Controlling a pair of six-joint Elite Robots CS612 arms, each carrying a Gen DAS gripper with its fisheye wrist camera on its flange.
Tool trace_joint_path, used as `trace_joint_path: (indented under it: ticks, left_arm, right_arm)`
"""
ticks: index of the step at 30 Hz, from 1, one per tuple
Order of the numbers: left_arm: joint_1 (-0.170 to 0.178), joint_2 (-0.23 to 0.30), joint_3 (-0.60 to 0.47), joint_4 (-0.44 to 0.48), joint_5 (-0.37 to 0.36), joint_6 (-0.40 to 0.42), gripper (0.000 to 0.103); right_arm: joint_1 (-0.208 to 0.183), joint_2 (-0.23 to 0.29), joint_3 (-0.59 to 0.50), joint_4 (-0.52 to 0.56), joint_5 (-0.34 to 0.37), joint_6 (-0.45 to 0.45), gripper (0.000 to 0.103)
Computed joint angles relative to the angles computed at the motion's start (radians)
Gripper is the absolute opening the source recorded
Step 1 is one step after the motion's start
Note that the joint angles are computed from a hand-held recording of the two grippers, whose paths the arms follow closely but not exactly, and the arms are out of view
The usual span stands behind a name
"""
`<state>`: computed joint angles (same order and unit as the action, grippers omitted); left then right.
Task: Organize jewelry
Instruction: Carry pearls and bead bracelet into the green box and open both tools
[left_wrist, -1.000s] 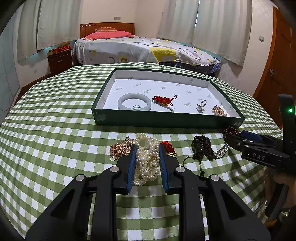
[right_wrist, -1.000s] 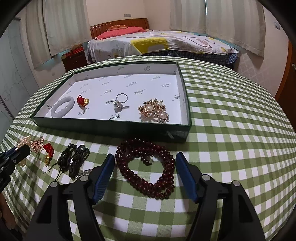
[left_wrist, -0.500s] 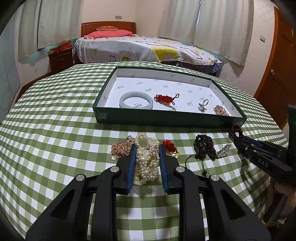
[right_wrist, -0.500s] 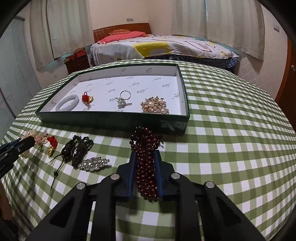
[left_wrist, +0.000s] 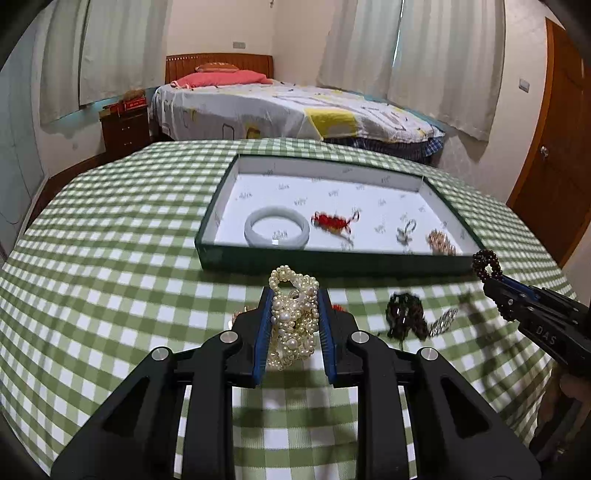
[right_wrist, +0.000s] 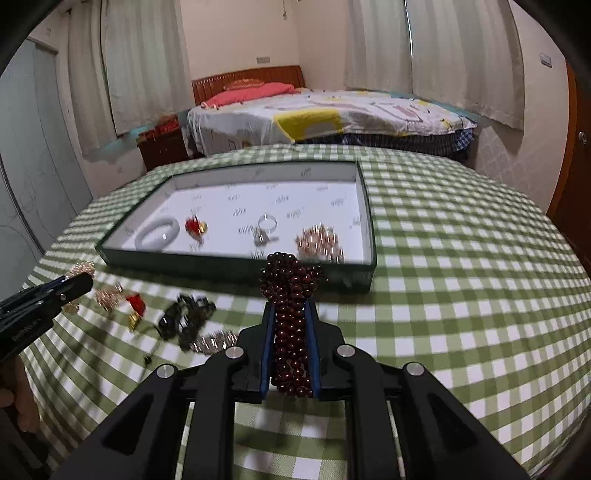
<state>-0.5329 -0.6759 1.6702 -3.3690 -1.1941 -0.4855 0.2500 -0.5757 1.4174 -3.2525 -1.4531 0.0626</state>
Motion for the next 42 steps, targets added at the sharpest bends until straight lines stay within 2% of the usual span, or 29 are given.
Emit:
trace_joint_path:
  ticks: [11,18,22,29,34,42]
  left_arm:
    - [0.023,0.011,-0.094,-0.044,0.002,0.071,0.023]
    - [0.048,0.059,-0.225,-0.002,-0.001,0.142,0.023]
    - [0.066,0.095,-0.305,0.074,-0.027,0.147,0.023]
    - [0.098,0.167,-0.440,0.286,-0.095,0.105,0.023]
    - [0.120,0.196,-0.505,0.417,-0.145,0.071,0.023]
    - [0.131,0.214,-0.552,0.521,-0.168,0.053,0.024]
  right_arm:
    - [-0.006,0.017,-0.088,-0.041,0.015,0.020,0.017]
    - [-0.012,0.081,-0.237,0.007,0.018,0.037,0.017]
    - [-0.014,0.118,-0.313,0.069,0.006,0.041,0.017]
    - [-0.016,0.179,-0.427,0.237,0.005,0.027,0.017]
    - [-0.018,0.201,-0.473,0.326,0.000,0.023,0.017]
    - [-0.017,0.210,-0.506,0.432,-0.015,0.018,0.018]
